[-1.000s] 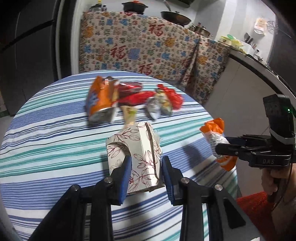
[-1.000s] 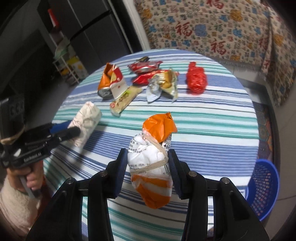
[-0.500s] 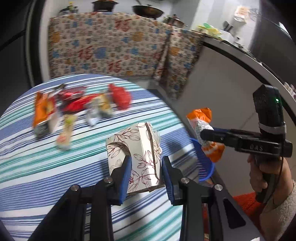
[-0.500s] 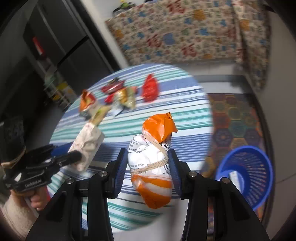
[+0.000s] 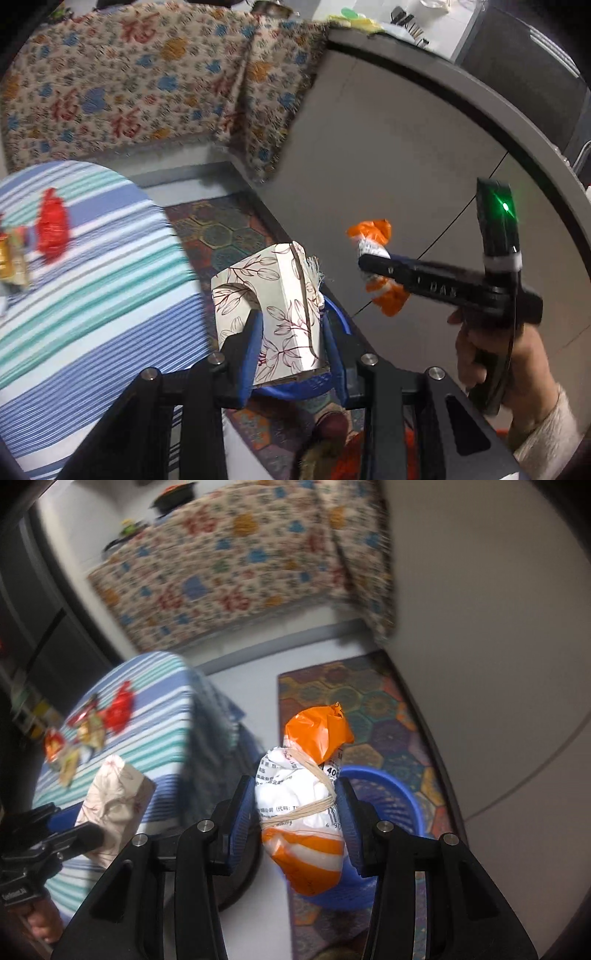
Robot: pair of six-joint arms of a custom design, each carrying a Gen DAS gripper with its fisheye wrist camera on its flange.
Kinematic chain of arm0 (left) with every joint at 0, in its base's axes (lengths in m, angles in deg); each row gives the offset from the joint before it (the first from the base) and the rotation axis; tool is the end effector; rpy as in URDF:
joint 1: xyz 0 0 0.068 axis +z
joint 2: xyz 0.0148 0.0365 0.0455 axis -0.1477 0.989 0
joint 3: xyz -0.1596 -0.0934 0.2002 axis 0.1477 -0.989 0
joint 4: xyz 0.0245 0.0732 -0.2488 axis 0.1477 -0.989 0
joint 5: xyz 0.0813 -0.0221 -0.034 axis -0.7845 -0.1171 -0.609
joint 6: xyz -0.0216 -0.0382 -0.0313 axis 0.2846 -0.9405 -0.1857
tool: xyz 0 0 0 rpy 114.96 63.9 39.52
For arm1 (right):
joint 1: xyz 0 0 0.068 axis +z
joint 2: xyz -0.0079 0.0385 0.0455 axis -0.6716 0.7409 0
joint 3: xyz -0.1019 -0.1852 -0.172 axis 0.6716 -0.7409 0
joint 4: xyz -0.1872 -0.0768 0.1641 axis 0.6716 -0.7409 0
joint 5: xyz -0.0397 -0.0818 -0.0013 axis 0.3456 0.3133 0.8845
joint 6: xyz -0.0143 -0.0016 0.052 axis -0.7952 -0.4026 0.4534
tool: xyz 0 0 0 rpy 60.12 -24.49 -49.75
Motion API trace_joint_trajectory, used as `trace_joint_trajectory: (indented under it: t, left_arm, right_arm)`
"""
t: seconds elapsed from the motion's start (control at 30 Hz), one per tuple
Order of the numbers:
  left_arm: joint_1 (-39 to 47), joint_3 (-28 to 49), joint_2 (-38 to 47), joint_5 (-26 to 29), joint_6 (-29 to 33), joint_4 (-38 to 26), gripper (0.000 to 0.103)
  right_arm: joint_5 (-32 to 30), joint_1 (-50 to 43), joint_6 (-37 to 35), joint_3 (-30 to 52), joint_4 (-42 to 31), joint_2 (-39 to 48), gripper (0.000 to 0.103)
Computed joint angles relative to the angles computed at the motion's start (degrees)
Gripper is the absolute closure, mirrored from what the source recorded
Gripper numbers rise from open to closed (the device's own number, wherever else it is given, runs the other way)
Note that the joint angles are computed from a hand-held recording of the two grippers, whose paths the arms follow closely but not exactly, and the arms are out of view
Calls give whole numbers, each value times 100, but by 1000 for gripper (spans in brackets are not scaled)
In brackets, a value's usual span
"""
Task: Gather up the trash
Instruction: 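Carry napkin and wrapped bread over the wastebasket and open both grippers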
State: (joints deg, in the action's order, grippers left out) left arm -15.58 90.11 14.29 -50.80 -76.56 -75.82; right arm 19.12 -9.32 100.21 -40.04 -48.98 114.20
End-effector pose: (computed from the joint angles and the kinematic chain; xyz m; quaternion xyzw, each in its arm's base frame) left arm 0.2139 -0.0421 0.2388 0.1210 0.9180 -0.2316 0.2982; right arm 0.2173 0.1363 0.2161 -0.0008 0.9418 0.1375 0.3068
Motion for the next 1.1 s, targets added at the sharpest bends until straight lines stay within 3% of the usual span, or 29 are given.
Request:
trace_joint_trajectory:
  t: [0.3, 0.73, 0.83, 0.9, 0.93, 1.1]
  left_arm:
    - [-1347, -40, 1621, -763, -902, 1598, 69]
    - [-1799, 138, 2716, -958, -1226, 2437, 68]
    - [-1818, 184, 2956, -948, -1227, 2608, 63]
    - [-1805, 254, 3201, -838, -1260, 2756, 50]
    - [-1797, 283, 3300, -834, -1305, 2810, 38]
    - [-1741, 215, 3211, -877, -1439, 2849, 37]
  right_arm:
    - [-694, -987, -293, -529, 374, 126, 57]
    - [-1410, -1683, -107, -828, 749, 135, 57]
    - [-1448, -1754, -56, -872, 808, 117, 54]
    - [-1503, -1816, -17, -890, 905, 168, 34]
    - [-1564, -1865, 32, -936, 966, 156, 32]
    - [-1478, -1909, 73, -940, 875, 11, 31]
